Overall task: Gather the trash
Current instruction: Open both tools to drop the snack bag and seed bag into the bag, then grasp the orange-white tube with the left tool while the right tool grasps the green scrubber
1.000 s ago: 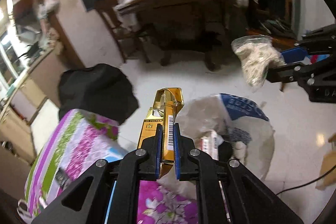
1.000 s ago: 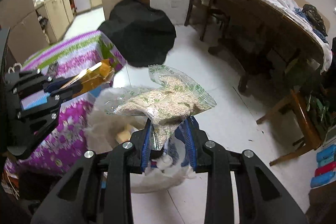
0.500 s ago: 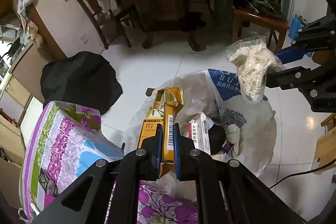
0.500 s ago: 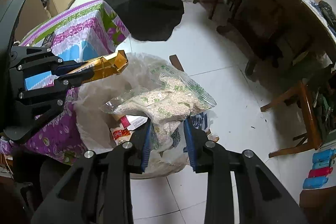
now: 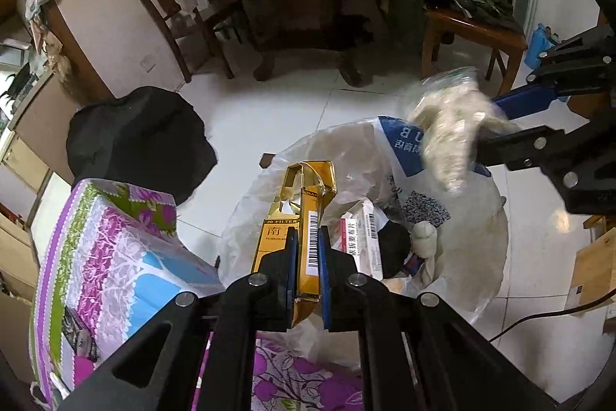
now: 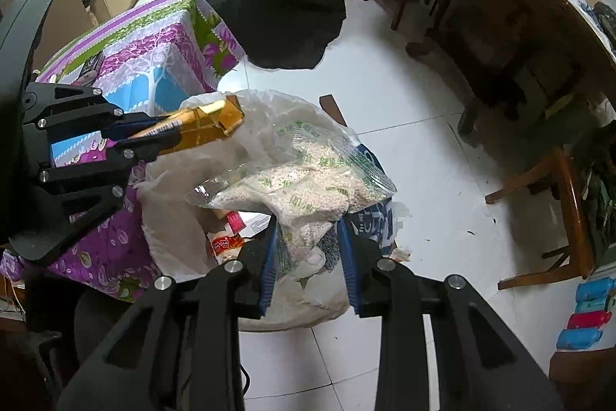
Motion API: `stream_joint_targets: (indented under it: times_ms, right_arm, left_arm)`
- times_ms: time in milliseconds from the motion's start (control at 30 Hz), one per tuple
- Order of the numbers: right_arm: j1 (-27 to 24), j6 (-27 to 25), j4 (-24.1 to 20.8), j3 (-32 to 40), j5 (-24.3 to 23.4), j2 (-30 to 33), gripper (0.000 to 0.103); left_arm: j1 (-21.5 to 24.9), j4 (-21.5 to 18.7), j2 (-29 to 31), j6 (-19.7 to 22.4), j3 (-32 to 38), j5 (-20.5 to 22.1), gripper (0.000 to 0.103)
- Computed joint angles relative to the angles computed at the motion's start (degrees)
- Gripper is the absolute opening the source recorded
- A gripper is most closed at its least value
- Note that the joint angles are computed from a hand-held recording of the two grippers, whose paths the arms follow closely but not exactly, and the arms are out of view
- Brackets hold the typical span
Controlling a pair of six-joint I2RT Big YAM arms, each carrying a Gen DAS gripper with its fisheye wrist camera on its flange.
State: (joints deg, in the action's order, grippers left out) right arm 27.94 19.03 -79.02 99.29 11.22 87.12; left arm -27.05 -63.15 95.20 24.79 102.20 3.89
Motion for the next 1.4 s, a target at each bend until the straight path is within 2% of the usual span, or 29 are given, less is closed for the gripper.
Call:
stream_joint_targets:
  times_ms: [33,100,367,500,633,867,1033,1233,1333,1400]
  right_arm:
    - [-0.1,0.2,0.1,0.0,-0.1,0.1,0.034]
    - [-0.2,0.3,0.5,-0.2,0.0,0.1,0.034]
    - [0.5,0.4,1.6,-1.1,0.7,-0.4,0.034]
    - [1.6,0.6,3.2,-1.7,0.7,-0.7,0.034]
    - [3.4,0.7,6.9,-2.5,0.5,-0.8,0.034]
    - [9.9,-1.0,17.0,-2.2,-1.1,2.1,0.034]
    - [14.4,-2.7,20.7,2.5,-3.1,7.4,0.034]
    - [18.9,-4.0,20.5,14.3,-7.0,16.8,0.034]
    - [20.5,-4.6,18.4,23.2,-8.7,22.9,0.034]
    - [21.4,-4.5,15.7,31.7,-9.9,28.2,0.034]
  left_arm:
    - [-0.1,-0.2,0.2,-0.3,0.2,-0.5,0.022]
    - [0.0,0.8,-0.2,-0.2,-0.5,-1.5,0.032]
    - [0.7,4.0,-3.6,-0.2,-5.0,-1.8,0.033]
    - [2.7,6.4,-7.1,-0.3,-9.6,-2.2,0.033]
    - [7.1,7.6,-11.6,-0.6,-14.8,-1.0,0.034]
    - [20.9,6.4,-18.1,-0.7,-21.3,4.0,0.034]
    - [34.0,6.9,-21.9,0.9,-25.1,7.0,0.037]
    - [50.0,6.3,-21.0,3.5,-23.5,11.7,0.039]
    - [55.5,7.2,-19.1,5.7,-20.5,13.0,0.041]
    - [58.9,8.5,-16.7,8.2,-17.5,14.6,0.044]
